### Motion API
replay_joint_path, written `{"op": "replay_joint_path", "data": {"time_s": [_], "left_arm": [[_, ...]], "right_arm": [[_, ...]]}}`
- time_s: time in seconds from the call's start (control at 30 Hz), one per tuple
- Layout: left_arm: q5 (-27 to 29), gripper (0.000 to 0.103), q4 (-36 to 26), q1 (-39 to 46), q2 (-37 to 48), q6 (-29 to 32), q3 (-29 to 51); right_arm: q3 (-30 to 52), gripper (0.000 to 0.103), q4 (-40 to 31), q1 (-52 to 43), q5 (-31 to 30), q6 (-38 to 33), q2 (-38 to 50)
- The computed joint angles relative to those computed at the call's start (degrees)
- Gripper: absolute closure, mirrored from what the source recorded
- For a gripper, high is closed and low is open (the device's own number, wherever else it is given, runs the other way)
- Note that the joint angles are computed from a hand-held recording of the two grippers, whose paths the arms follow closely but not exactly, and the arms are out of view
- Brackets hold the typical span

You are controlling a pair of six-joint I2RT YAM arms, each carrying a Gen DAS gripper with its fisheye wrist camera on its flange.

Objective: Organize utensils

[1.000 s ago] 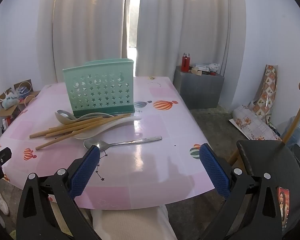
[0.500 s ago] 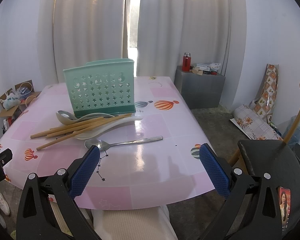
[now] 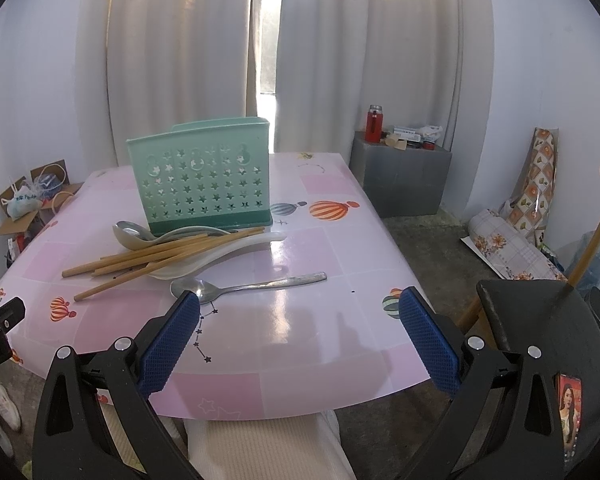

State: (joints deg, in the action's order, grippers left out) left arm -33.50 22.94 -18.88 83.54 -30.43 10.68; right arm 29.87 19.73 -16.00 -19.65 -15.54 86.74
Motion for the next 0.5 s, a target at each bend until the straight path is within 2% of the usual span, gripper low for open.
{"op": "replay_joint_path", "data": {"time_s": [0.07,0.5], "left_arm": [[-0.04,0.007,0.02,-0.09,3.08,-0.13,2.64],[0.29,0.007,-0.69,0.56,2.51,0.02,2.61]], "right_arm": [[-0.03,0.006,0.03,0.03,0.03,0.04,0.01],[-0.13,0.006,-0.16,0.08,0.0,0.12,-0.24]]}}
